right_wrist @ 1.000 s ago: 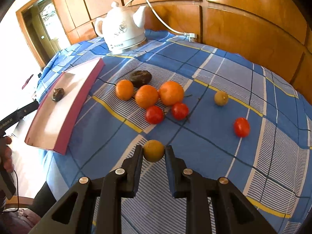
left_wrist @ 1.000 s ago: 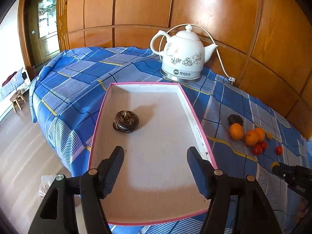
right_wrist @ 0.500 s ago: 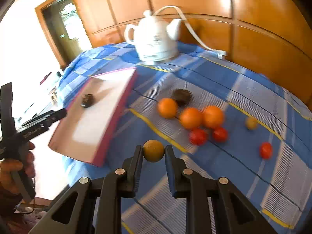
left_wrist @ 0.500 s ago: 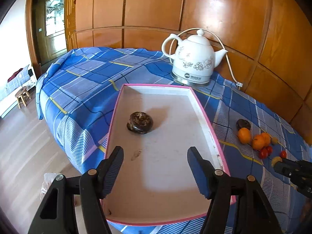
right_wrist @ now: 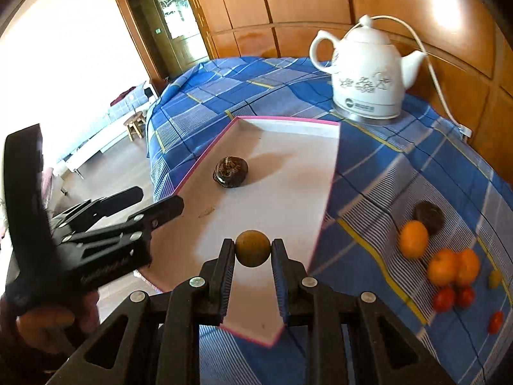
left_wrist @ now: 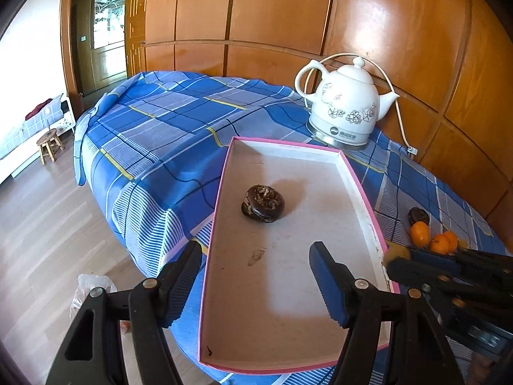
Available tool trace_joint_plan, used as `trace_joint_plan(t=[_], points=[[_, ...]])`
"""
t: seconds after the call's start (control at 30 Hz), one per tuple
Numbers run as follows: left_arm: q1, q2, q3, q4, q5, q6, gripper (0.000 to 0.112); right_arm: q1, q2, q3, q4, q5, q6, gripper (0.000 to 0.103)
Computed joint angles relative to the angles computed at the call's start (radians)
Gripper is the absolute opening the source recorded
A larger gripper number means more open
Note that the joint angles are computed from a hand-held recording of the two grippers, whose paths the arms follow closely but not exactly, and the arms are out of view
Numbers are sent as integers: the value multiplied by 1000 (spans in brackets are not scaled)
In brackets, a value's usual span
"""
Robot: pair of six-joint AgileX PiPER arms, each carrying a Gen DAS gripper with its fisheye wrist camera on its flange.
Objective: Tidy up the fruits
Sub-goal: 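Carry the small yellow fruit into the tray and open the right gripper, then move the left gripper to a red cherry tomato and close it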
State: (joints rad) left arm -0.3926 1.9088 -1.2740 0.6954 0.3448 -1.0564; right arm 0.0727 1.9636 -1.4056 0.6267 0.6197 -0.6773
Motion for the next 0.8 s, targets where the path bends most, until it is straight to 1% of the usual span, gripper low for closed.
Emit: trace_joint_plan(t=[0.1, 0.2, 0.27, 0.5, 0.63, 0.73, 0.8], points=[[5, 4, 0, -24, -4, 21, 70, 13, 39, -40, -50, -6, 74, 24], [8, 9, -2, -33, -4, 29, 70, 3, 44, -37, -16, -2, 62, 29], [9, 11, -4, -37, -2, 33, 70, 1, 38, -21, 0, -12, 50, 29], [1, 15, -3, -35, -8, 41, 70, -22, -16, 71, 38, -58, 31, 29], [-7, 8, 6, -37, -25, 55, 70, -36, -52, 122, 54, -89, 36, 29], [-13, 2, 9, -59, -40, 84, 70, -59, -99, 184, 84, -125, 8, 30], [-17, 1, 9, -88, -49, 121, 70, -95, -127, 219, 121, -124, -17, 30]])
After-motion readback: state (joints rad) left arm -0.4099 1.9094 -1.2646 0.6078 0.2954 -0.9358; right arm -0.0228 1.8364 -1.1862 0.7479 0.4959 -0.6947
